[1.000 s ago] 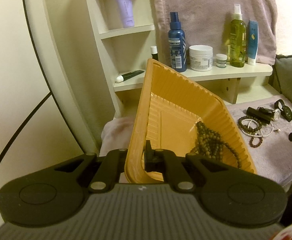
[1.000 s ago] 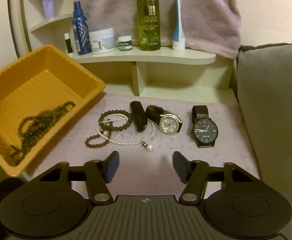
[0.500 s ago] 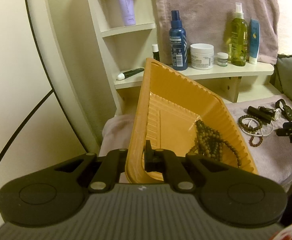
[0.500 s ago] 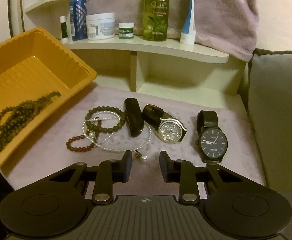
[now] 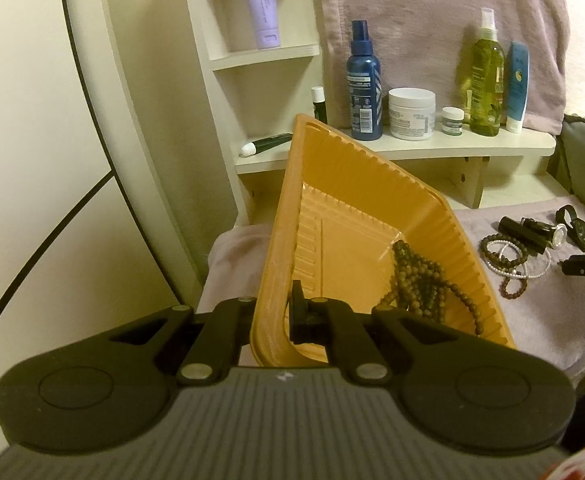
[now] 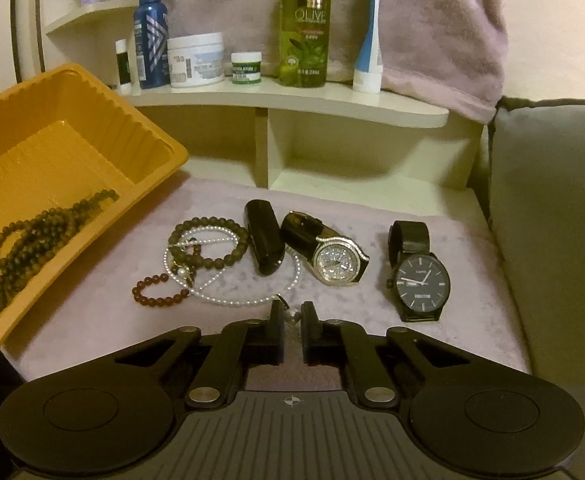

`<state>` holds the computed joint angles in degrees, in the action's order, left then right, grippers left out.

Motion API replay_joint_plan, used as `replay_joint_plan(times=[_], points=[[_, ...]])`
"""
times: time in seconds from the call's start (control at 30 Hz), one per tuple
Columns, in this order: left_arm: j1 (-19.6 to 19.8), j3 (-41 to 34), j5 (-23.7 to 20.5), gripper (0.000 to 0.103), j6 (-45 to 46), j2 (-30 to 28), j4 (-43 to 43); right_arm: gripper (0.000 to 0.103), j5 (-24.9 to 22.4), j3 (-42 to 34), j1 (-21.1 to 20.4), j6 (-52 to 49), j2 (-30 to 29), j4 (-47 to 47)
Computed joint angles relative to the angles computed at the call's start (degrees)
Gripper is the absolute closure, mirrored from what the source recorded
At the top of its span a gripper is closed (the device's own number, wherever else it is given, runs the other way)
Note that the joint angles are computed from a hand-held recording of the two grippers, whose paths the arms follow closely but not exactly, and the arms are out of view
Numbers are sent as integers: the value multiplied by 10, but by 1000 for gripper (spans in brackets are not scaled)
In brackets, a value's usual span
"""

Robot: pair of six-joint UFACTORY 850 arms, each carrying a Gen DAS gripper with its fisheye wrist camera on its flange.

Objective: Organize jewelry
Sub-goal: 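Return the right gripper to the pile and grasp a third bead strand, then carry the bead strand with the right gripper and release it into the basket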

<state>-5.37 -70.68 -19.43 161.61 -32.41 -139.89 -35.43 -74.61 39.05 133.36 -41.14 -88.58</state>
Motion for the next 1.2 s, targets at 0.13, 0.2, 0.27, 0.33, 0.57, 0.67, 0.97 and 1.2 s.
replay_joint_plan(times=[0.13, 0.2, 0.27, 0.33, 0.57, 0.67, 0.97, 1.2], points=[[-3, 5, 5, 99, 11, 4, -19, 95, -6, 8, 8, 14, 14, -17], [-5, 9, 7, 99, 20, 7, -36, 95, -9, 7, 13, 7, 18, -21], [-8, 11, 11, 99, 33, 9, -55, 95, -11, 6, 16, 3, 21, -23], [-9, 15, 11, 99, 38, 10, -64, 95, -10, 5, 19, 5, 25, -27], [-8, 18, 12, 99, 36, 12, -71, 95, 9, -17, 25, 24, 29, -87], [-10, 19, 13, 99, 40, 12, -79, 95, 44, -37, 24, 51, 22, -135], [-9, 21, 13, 99, 32, 13, -78, 95, 148, -121, 17, 75, -31, -221], [-9, 21, 13, 99, 31, 13, -81, 60, 170, -133, 13, 161, -45, -325]])
